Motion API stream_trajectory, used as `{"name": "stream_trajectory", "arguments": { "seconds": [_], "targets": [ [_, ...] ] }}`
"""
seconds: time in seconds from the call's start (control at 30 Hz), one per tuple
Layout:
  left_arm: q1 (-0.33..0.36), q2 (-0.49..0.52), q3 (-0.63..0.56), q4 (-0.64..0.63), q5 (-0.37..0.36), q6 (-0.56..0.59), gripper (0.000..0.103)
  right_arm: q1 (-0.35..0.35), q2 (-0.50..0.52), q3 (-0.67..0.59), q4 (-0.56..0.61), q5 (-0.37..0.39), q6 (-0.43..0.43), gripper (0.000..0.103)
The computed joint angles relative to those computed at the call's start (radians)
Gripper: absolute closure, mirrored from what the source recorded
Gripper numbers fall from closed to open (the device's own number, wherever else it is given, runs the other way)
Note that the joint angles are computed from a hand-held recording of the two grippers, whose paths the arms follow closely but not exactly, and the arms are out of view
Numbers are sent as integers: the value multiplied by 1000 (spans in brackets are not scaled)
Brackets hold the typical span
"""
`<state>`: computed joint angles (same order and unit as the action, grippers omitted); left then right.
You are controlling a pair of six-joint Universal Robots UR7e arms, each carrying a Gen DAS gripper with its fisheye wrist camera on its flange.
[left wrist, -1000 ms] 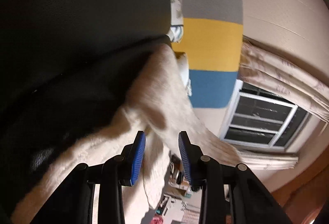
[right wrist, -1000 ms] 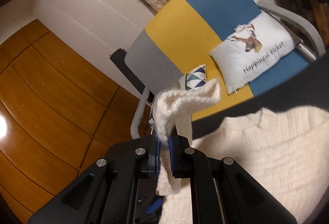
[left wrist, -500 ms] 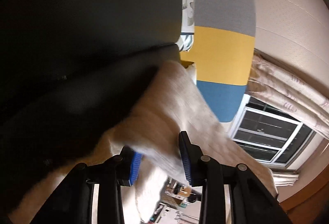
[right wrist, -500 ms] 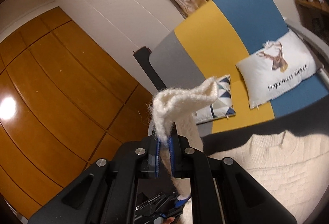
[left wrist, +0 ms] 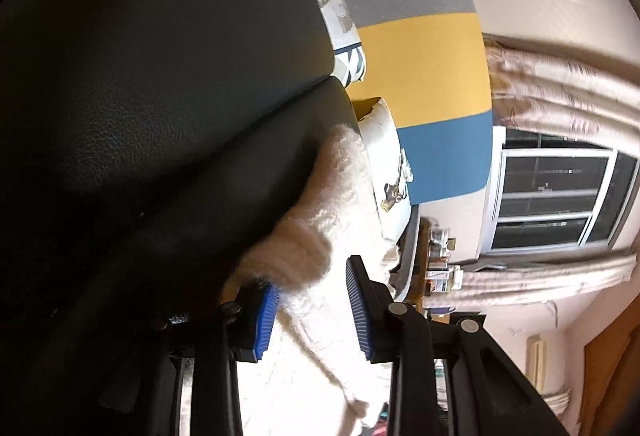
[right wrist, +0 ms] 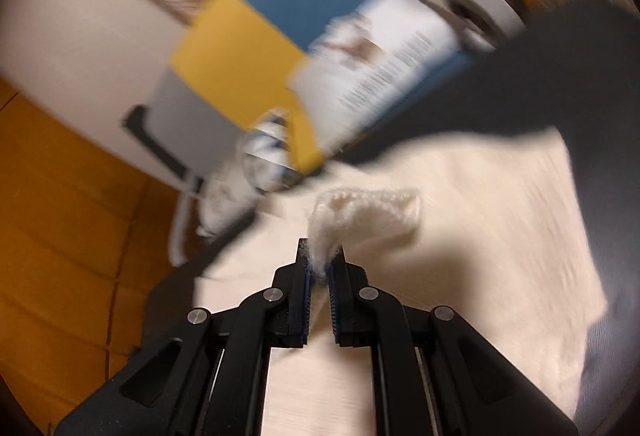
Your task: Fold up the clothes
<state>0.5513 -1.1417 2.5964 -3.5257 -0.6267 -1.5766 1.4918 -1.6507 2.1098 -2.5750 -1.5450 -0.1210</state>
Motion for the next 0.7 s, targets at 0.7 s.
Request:
{"name": "stream_trajectory", "arguments": {
  "seconds": [0.7],
  "targets": [
    [-59, -58, -17, 260, 35, 63, 78, -157, -61, 140, -111, 70, -104, 92]
  ]
}}
